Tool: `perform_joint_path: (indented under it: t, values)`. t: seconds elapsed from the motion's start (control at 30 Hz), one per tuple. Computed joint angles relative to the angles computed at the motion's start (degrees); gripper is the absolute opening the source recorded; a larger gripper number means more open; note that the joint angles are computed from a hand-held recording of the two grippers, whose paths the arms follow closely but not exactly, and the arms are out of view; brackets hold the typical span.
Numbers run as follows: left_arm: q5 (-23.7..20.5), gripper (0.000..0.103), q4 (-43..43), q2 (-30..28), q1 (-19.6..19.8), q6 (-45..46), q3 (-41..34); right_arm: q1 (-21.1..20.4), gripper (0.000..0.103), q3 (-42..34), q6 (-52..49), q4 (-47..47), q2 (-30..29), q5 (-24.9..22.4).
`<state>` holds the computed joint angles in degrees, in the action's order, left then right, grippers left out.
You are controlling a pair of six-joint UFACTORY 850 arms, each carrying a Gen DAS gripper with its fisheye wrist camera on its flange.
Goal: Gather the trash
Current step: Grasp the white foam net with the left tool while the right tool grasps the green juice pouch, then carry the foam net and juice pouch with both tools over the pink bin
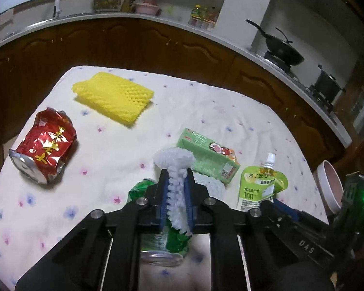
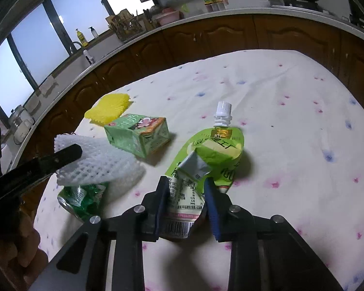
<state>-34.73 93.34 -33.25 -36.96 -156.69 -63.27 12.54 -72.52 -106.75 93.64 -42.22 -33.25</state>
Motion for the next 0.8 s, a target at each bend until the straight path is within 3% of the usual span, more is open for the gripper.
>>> perform_joint_path:
  t: [0.4,0.8]
  values:
    - [-4.5,0.01,5.58,2.87,-3.64,-4.96,0.6,-5.22,0.029,3.67,-5.51,2.33,4.09,-5.98]
    - [-0.71,0.01,8.92,-2.38,-5.24,-3.49,-8.24,-10.98,0.029,5.0,-7.26,3.64,6.18,-7.85]
